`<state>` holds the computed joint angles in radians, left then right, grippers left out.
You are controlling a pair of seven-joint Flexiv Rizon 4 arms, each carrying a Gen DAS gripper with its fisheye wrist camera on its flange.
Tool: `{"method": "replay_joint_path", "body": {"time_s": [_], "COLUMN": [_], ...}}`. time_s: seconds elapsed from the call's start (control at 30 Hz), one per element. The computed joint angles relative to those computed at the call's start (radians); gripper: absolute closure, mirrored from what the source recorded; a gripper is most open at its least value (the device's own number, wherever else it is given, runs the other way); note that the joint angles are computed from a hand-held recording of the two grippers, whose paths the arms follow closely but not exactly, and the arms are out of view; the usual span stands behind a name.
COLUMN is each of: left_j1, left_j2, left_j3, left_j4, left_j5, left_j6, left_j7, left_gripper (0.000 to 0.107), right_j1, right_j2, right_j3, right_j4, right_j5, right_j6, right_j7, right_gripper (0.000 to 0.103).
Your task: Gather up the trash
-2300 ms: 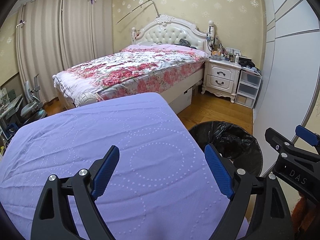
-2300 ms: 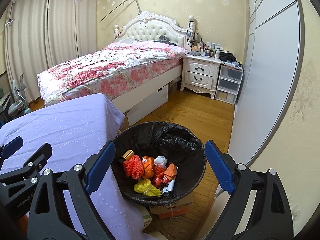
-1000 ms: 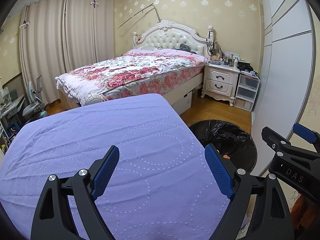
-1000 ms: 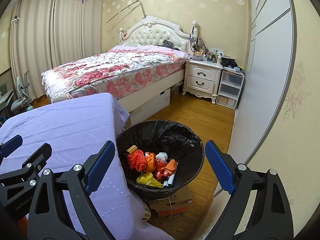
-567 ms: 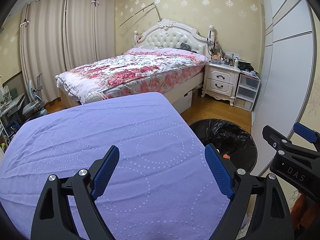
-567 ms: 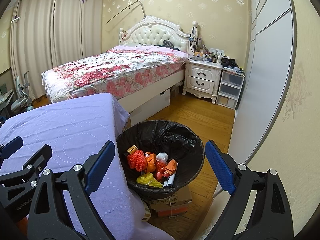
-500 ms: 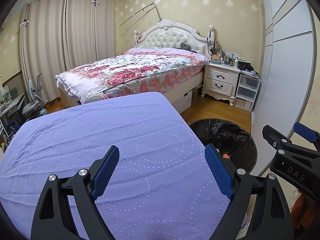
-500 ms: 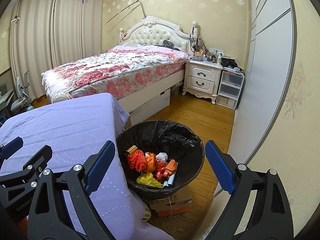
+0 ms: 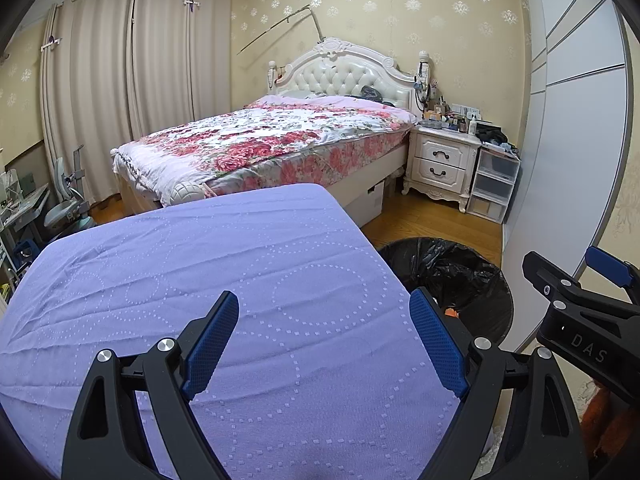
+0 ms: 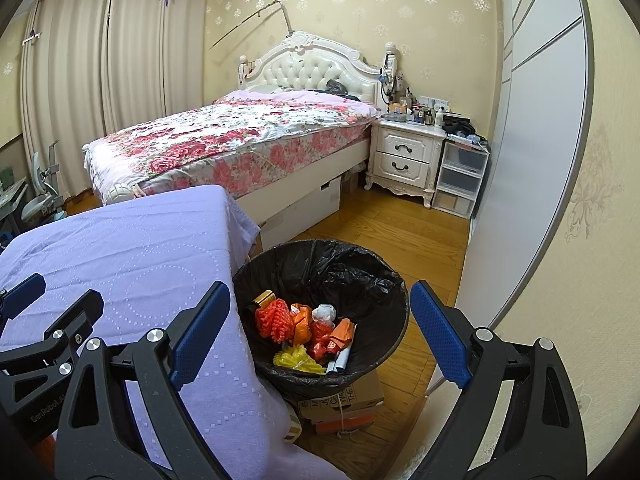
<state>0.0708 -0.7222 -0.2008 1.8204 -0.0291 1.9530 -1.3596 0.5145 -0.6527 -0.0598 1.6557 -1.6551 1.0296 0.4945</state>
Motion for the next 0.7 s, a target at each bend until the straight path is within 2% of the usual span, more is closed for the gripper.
{"method": "replay_joint_path", "body": {"time_s": [0.37, 0.7], "left_j1": [0.006, -0.020], "left_j2": [0.000, -0.009], "left_j3": [-0.004, 0.021], "left_j4": [0.000, 0.013], "left_j5": [0.006, 0.001], "left_j6": [0.000, 0.055], "left_j7": [-0.003, -0.023], "left_gripper": [0.022, 0.022], "right_j1": [0.000, 0.000], "right_j2": [0.000, -0.001], "right_j3": [0.001, 0.000], "right_j4": [0.000, 0.000], "right_j5": [0.000, 0.001], "right_j6": [0.001, -0.001], "right_j7": [-0.001, -0.001], "right_gripper": [0.014, 0.014]}}
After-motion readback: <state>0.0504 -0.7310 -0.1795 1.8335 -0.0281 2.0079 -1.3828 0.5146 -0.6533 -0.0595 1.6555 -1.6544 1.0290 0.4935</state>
